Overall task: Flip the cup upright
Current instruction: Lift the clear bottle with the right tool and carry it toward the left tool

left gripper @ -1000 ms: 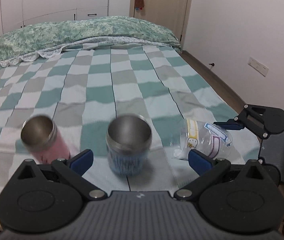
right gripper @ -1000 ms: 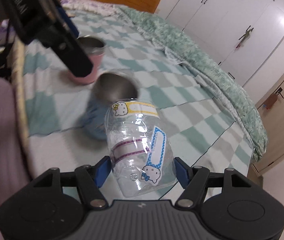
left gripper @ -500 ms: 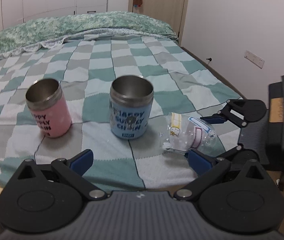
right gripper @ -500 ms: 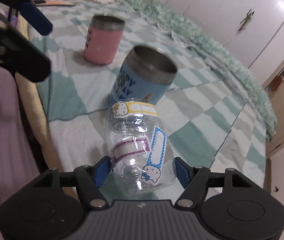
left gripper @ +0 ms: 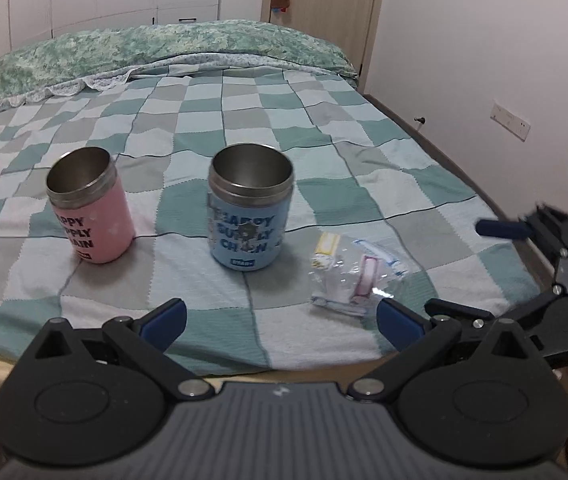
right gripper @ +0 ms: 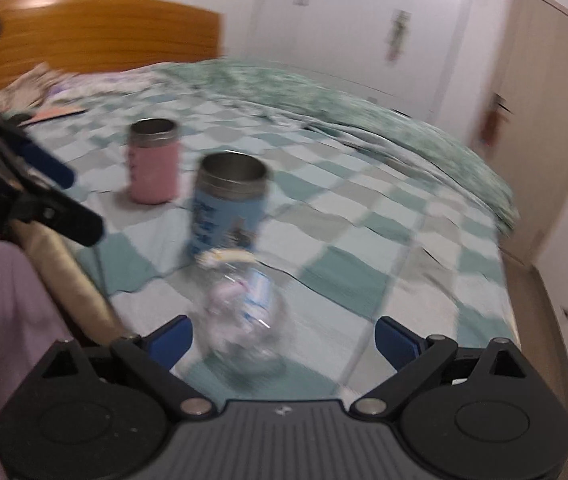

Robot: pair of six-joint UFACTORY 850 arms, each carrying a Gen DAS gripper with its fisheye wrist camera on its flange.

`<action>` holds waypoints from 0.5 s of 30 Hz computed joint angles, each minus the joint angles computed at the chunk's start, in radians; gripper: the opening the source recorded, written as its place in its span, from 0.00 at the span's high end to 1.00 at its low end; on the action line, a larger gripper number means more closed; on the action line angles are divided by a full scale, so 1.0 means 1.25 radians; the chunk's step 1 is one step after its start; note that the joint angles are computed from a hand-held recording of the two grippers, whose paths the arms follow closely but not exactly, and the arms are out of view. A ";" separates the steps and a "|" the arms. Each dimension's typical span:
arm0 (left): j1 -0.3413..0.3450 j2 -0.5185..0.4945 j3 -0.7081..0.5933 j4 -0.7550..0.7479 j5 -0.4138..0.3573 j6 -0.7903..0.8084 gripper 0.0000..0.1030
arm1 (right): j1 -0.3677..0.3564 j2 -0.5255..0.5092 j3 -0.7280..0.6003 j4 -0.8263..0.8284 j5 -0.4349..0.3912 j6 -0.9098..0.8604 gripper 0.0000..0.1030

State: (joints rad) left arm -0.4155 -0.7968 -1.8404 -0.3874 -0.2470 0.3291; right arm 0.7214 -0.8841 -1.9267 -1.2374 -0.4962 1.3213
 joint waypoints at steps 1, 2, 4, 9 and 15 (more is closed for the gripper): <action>-0.004 -0.002 -0.005 0.003 -0.002 -0.017 0.00 | -0.001 0.013 0.023 -0.021 -0.007 0.046 0.05; -0.009 -0.004 -0.010 0.010 -0.004 -0.041 0.00 | -0.004 0.027 0.049 -0.047 -0.015 0.102 0.04; -0.023 -0.015 -0.033 0.077 -0.015 -0.142 0.00 | -0.007 0.054 0.102 -0.115 -0.028 0.218 0.02; -0.067 -0.098 -0.183 0.297 -0.116 -0.487 0.00 | -0.016 0.099 0.201 -0.263 -0.043 0.422 0.00; -0.109 -0.233 -0.404 0.465 -0.279 -0.766 0.00 | -0.034 0.132 0.296 -0.492 -0.032 0.646 0.00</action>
